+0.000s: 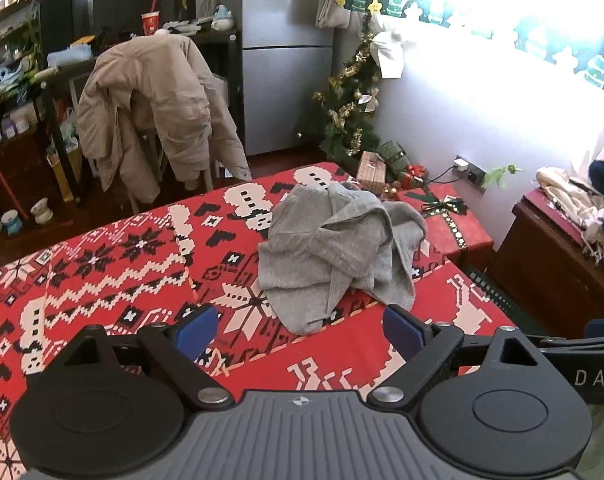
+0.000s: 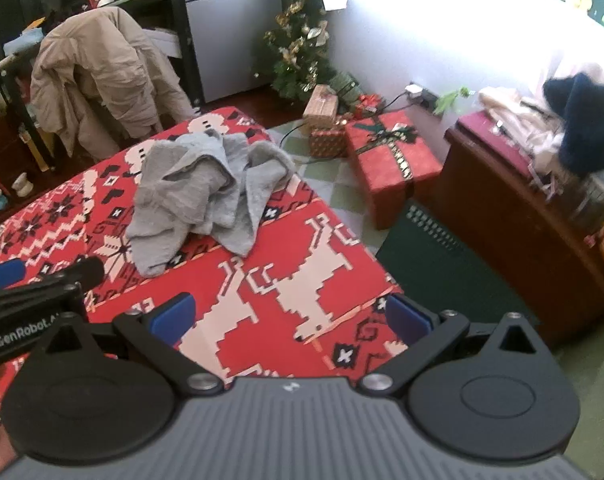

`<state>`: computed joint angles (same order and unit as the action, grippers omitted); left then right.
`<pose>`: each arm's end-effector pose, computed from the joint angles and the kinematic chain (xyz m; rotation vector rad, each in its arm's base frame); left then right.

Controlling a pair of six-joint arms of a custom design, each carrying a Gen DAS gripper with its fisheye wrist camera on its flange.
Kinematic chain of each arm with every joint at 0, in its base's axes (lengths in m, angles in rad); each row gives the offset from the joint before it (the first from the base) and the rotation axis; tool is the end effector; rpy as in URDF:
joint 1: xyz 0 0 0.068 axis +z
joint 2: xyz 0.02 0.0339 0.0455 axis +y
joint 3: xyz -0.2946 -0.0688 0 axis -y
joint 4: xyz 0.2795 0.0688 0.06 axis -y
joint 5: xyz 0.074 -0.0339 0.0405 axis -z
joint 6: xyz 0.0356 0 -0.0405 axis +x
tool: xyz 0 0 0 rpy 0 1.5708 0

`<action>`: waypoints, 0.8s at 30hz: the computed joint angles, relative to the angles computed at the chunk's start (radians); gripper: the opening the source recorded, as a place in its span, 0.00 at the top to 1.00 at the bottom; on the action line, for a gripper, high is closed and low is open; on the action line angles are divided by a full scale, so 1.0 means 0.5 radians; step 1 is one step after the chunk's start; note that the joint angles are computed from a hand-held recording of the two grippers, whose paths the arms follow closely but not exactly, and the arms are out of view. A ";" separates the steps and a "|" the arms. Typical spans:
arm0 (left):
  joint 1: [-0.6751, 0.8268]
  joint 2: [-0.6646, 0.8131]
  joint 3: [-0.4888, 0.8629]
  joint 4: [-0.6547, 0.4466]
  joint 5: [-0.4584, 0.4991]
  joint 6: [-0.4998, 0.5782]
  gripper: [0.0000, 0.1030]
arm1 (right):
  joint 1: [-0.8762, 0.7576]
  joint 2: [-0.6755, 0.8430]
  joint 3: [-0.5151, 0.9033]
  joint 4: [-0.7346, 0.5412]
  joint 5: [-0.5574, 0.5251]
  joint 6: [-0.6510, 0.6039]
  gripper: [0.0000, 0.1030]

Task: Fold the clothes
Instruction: 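Move both grippers toward the crumpled grey shirt on the bed, then grasp the grey shirt edge with the left gripper while the right gripper grasps another edge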

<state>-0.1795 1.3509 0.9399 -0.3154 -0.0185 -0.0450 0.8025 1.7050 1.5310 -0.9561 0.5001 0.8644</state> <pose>0.3129 -0.0561 0.2716 0.1450 2.2943 -0.0945 0.2833 0.2686 0.3210 0.2189 2.4781 -0.0147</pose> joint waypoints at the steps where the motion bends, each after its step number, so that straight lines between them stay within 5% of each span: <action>1: 0.003 0.002 -0.009 0.025 0.012 0.011 0.13 | -0.006 0.009 0.001 0.001 -0.007 -0.014 0.01; 5: -0.002 0.040 -0.010 0.066 0.028 0.056 0.15 | 0.006 0.091 0.075 -0.080 0.052 -0.053 0.01; 16: 0.089 0.273 0.095 0.026 0.165 0.111 0.14 | -0.063 0.088 -0.073 0.211 0.056 -0.145 0.01; 24: 0.111 0.351 -0.047 0.469 0.195 0.276 0.12 | -0.106 0.146 -0.179 0.468 0.135 -0.394 0.01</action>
<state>-0.1240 1.5262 0.9166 -0.0811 0.0790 0.0928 0.7493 1.7780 1.4414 -0.7220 0.5674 0.6674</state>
